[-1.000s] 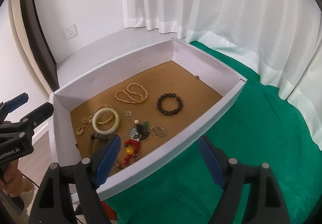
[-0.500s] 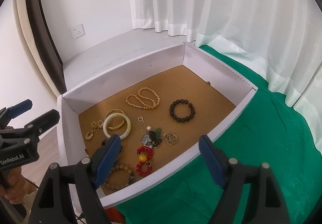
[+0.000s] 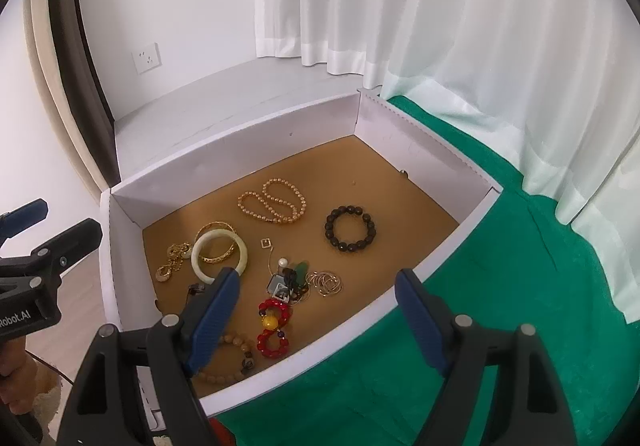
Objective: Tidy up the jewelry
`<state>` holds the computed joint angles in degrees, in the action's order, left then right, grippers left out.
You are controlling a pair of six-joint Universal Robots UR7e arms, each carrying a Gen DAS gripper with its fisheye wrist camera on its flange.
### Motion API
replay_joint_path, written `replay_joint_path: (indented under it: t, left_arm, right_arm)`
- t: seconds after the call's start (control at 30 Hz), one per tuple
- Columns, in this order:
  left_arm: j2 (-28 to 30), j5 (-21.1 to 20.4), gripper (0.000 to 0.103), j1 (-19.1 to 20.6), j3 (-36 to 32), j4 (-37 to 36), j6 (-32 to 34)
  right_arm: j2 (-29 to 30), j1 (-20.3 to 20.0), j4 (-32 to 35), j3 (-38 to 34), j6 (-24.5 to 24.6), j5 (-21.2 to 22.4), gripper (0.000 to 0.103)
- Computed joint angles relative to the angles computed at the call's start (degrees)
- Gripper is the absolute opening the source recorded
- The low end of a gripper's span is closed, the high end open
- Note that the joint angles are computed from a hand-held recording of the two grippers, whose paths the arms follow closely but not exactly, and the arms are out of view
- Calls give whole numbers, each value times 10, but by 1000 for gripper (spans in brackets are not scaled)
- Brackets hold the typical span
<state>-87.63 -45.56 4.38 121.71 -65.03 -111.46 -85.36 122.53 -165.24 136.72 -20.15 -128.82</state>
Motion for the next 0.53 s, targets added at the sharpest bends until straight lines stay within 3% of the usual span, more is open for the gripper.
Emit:
replay_joint_path:
  t: [0.53]
  left_arm:
    - [8,13,103,-5,10,-20,13]
  right_arm:
    - [0,0,-15,5,-12,-12,82]
